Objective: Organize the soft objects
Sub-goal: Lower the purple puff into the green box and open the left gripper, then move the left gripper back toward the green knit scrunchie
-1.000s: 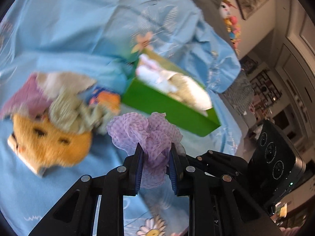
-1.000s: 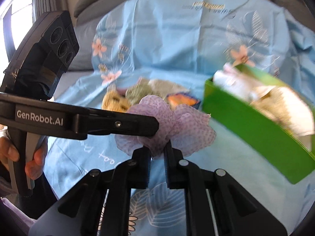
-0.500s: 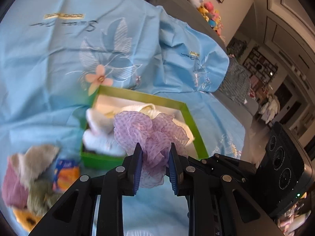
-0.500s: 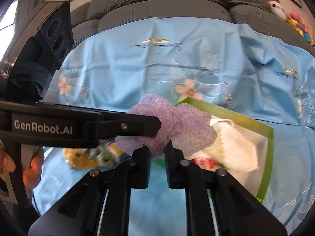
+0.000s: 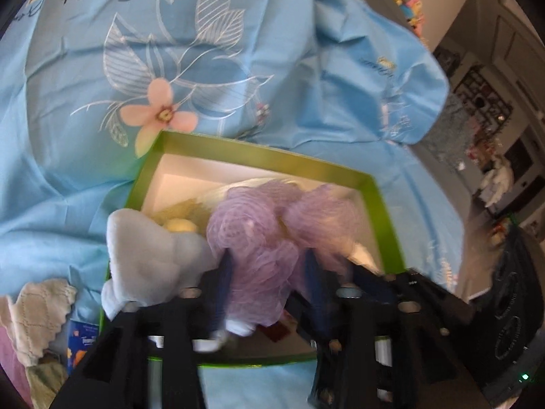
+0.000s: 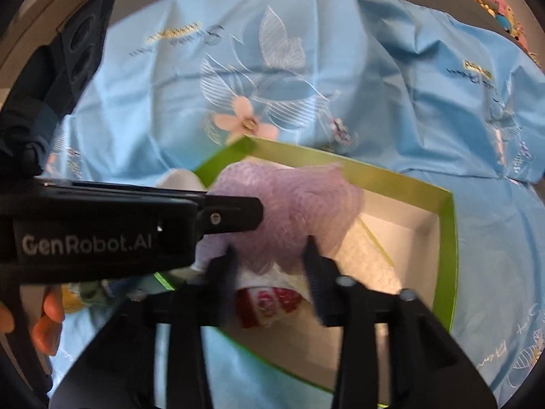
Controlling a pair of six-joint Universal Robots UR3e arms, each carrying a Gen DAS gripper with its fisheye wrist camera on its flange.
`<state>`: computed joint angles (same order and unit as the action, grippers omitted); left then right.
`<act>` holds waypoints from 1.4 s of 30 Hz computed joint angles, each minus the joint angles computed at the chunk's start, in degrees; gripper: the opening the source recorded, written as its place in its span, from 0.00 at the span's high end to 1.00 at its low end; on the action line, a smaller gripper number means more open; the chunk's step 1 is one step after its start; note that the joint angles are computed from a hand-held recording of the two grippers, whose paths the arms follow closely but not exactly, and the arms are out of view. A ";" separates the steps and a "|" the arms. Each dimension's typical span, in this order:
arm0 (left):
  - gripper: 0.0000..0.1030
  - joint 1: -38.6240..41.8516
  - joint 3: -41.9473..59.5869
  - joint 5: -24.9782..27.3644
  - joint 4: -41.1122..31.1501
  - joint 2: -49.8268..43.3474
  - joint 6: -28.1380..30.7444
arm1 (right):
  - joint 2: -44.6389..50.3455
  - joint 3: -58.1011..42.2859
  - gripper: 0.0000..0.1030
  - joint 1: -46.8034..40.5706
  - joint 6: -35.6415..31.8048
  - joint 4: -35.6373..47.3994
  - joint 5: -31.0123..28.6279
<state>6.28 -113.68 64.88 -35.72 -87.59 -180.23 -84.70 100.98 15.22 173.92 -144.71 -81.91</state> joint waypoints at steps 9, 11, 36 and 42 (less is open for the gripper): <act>0.04 0.06 -0.75 2.47 -1.08 1.53 1.00 | -2.67 2.66 0.17 -1.18 2.57 -1.09 -0.93; 0.02 0.03 -1.51 3.61 -0.89 3.47 0.91 | -3.67 2.66 0.11 -1.26 3.10 0.23 -1.46; 0.00 6.16 -13.26 8.40 -14.89 34.63 4.99 | -26.45 7.44 0.01 2.30 8.89 14.84 -9.66; 0.00 12.34 -15.56 5.19 -25.47 48.37 10.88 | -29.85 7.37 0.01 4.85 10.11 18.16 -10.85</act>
<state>18.63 -129.23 70.07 -61.19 -39.22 -169.36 -114.55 108.35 20.06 184.03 -126.55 -92.76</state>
